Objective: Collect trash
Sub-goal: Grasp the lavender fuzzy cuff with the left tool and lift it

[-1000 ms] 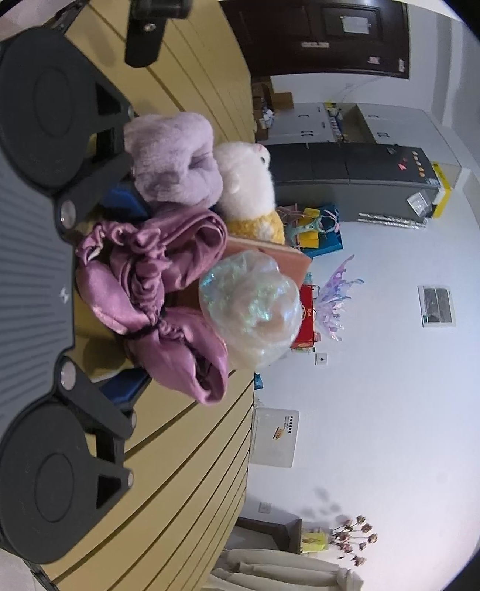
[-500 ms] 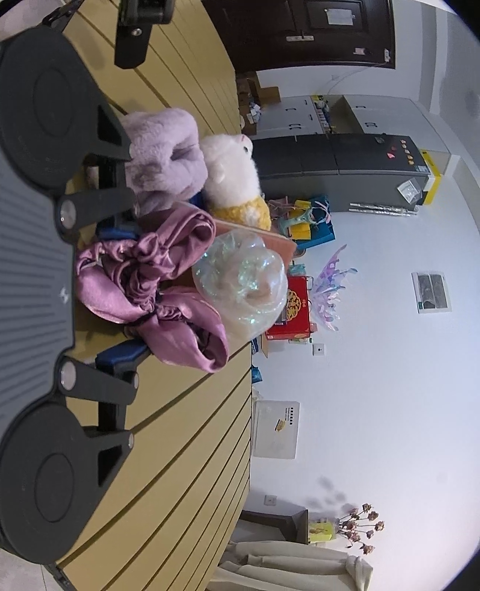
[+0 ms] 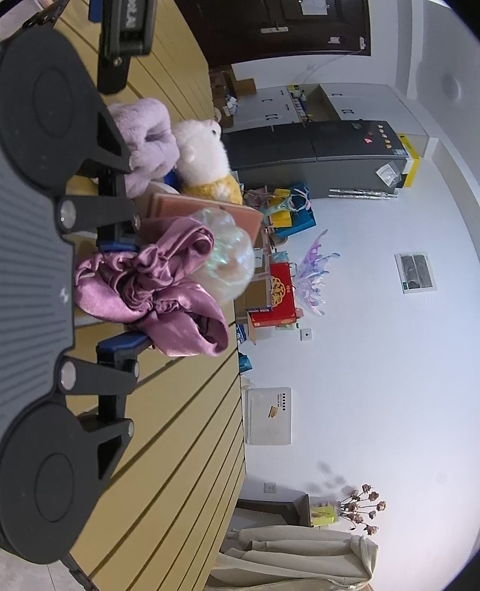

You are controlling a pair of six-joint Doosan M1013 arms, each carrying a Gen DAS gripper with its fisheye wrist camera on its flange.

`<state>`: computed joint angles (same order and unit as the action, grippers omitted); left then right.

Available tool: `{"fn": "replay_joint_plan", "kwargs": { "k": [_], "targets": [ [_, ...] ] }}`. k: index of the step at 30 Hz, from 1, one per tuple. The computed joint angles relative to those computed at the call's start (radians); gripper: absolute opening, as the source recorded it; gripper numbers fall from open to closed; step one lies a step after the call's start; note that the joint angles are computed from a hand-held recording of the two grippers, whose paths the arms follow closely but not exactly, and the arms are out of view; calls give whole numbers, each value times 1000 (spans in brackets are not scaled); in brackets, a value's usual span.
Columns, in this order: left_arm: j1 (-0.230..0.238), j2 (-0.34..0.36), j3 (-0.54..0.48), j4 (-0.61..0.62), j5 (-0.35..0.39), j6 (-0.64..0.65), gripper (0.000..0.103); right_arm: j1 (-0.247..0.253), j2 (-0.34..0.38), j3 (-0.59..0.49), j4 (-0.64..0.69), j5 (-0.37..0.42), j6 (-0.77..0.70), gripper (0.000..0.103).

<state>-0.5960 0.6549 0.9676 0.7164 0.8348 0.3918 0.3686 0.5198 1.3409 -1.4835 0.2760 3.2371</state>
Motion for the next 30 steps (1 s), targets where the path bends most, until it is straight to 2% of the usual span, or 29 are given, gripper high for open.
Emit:
{"fn": "replay_joint_plan", "kwargs": {
  "k": [7, 16, 23, 26, 27, 29, 30],
  "targets": [
    [-16, 41, -58, -7, -34, 38, 103, -14, -17, 19, -14, 22, 28, 40],
    [-28, 125, -183, 19, 37, 53, 103, -38, -26, 31, 90, 24, -55, 40],
    [-24, 137, -193, 42, 43, 15, 103, -44, -31, 36, 65, 14, -22, 40],
    [-27, 134, -181, 56, 28, 25, 96, -40, -30, 36, 69, 15, -28, 40],
    [-29, 138, -188, 54, 39, 45, 84, -39, -30, 36, 71, 15, -31, 40],
    [-37, 148, -203, 87, 80, 60, 75, -38, -29, 37, 71, 15, -36, 40],
    [-38, 145, -196, 98, 75, 59, 64, -38, -29, 37, 70, 14, -37, 40]
  ]
}}
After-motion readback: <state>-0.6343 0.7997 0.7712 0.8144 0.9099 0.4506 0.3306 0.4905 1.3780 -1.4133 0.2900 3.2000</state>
